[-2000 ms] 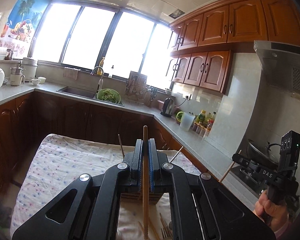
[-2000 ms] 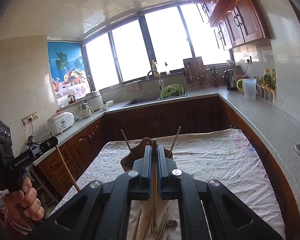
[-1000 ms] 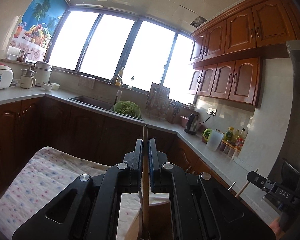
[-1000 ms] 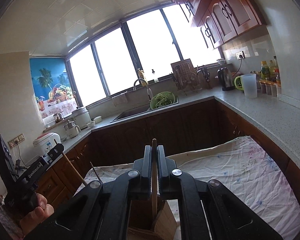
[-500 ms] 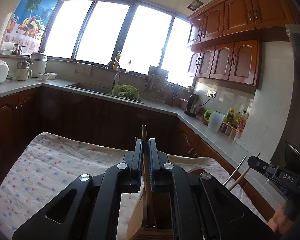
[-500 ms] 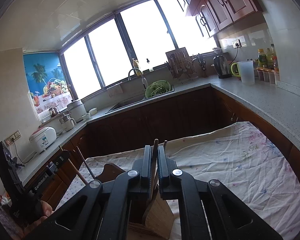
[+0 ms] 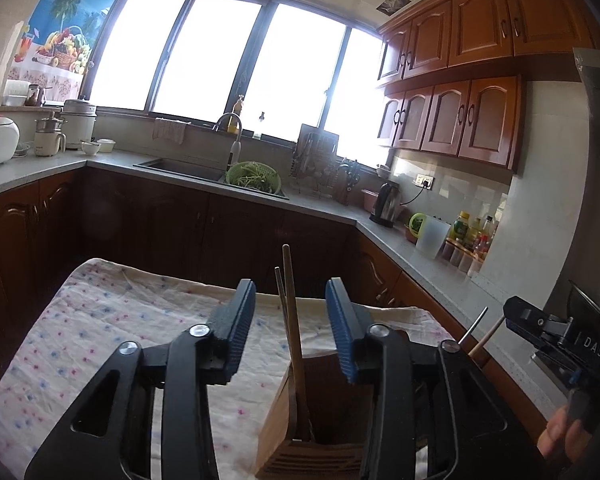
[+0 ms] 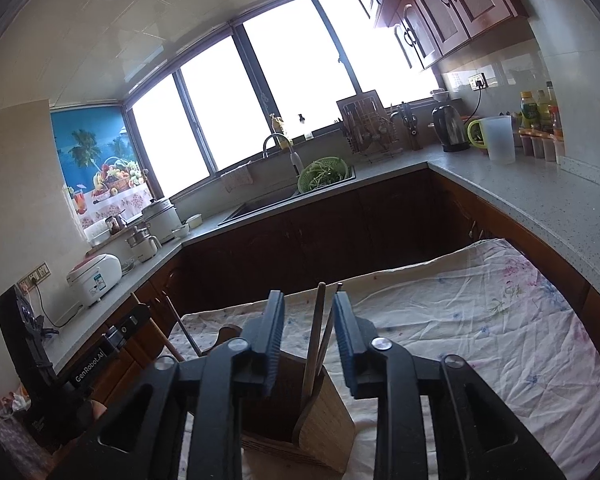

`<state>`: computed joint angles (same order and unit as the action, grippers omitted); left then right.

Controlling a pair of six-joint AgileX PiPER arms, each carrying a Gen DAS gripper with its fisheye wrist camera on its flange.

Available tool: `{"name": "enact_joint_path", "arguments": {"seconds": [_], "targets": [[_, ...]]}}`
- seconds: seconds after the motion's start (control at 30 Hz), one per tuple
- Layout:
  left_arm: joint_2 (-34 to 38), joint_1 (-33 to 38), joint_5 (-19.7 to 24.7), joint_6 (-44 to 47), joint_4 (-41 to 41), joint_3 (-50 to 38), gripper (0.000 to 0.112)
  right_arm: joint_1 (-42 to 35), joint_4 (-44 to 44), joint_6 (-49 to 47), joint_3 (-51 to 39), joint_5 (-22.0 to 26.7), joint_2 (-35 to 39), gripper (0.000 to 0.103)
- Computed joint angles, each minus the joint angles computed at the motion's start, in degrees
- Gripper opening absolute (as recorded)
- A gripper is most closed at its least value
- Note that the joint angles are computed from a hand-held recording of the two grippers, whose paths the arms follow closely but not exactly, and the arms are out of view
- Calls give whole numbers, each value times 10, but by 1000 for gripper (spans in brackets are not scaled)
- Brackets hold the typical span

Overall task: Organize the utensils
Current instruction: 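Open the left tool while the right tool opens, dropping the chopsticks into the holder, then move both open tools back toward the remaining utensils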

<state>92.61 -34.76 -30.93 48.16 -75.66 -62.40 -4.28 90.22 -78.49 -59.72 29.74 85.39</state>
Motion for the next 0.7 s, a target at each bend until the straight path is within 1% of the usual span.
{"name": "enact_joint_path", "arguments": {"seconds": [0.03, 0.07, 0.1, 0.13, 0.17, 0.2, 0.23, 0.27, 0.37, 0.47, 0.7], "targets": [[-7, -6, -14, -3, -3, 9, 58, -5, 18, -15, 9, 5, -8, 57], [-15, -12, -27, 2, -15, 16, 73, -10, 32, -24, 18, 9, -17, 63], [-22, -16, -38, 6, -28, 23, 83, -16, 38, -27, 23, 15, -25, 64], [-32, -20, -46, -2, -27, 35, 84, -23, 42, -28, 29, 22, -31, 67], [-44, -20, -46, -12, -23, 48, 84, -30, 43, -26, 34, 30, -37, 77], [-55, -20, -44, -10, -33, 57, 87, -37, 46, -26, 40, 37, -44, 82], [-64, -22, -46, 8, -57, 62, 89, -45, 50, -29, 47, 47, -51, 92], [-74, -25, -49, 21, -77, 69, 91, -52, 50, -29, 52, 55, -58, 97], [-105, -39, -59, 41, -114, 97, 92, -69, 44, -33, 76, 73, -84, 99], [-133, -66, -81, 71, -157, 119, 93, -83, 20, -23, 99, 91, -111, 100], [-186, -173, -170, 100, -234, 171, 94, -140, -30, -2, 171, 148, -172, 100]]}}
